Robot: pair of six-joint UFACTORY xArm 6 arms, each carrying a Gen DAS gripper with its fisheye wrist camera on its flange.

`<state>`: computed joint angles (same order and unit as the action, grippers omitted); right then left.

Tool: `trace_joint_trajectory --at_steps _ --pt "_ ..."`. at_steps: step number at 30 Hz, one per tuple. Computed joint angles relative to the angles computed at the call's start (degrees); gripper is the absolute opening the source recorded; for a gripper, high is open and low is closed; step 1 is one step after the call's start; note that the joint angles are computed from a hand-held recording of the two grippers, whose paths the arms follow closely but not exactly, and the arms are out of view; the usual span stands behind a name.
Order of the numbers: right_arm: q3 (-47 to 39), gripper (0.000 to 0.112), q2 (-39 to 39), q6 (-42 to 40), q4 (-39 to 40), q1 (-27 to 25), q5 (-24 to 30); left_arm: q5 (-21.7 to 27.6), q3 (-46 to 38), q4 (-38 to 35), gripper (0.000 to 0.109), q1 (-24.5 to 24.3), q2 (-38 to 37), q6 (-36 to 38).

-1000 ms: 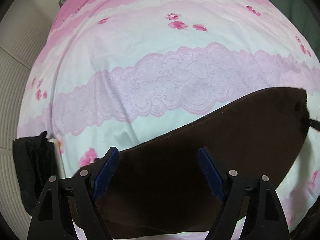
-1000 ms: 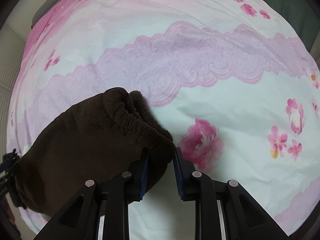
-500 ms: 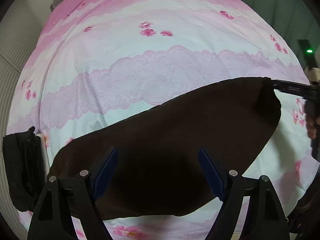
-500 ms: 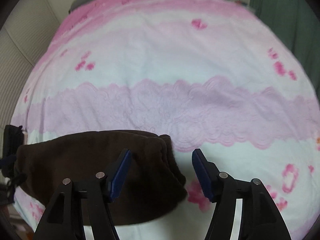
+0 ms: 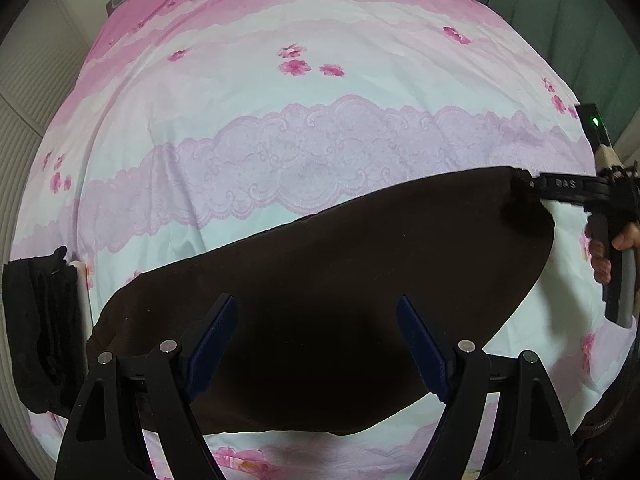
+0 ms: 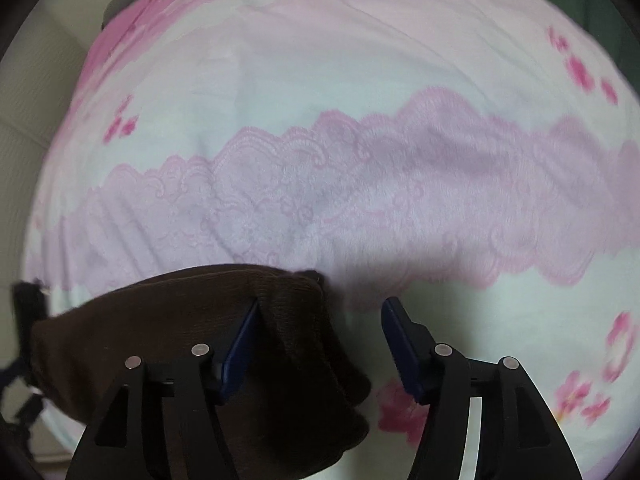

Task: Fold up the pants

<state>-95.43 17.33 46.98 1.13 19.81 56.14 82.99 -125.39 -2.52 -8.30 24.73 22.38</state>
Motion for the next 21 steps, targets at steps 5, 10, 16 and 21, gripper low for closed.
trace_joint_trajectory --at_steps 5,10,16,21 --pt "6.0 0.063 -4.0 -0.9 2.9 0.4 -4.1 0.1 -0.5 -1.0 0.082 -0.4 -0.3 -0.1" --pt "9.2 0.063 -3.9 -3.9 7.7 -0.6 -6.9 -0.7 0.6 0.0 0.082 -1.4 -1.1 -0.3" --pt "5.4 0.057 1.2 -8.4 11.2 -0.8 -7.5 -1.5 4.0 1.5 0.082 -2.0 -2.8 -0.8" --pt "4.6 0.045 3.3 -8.0 14.0 -0.6 -8.8 0.3 3.3 1.0 0.082 -1.6 -2.1 -2.7"
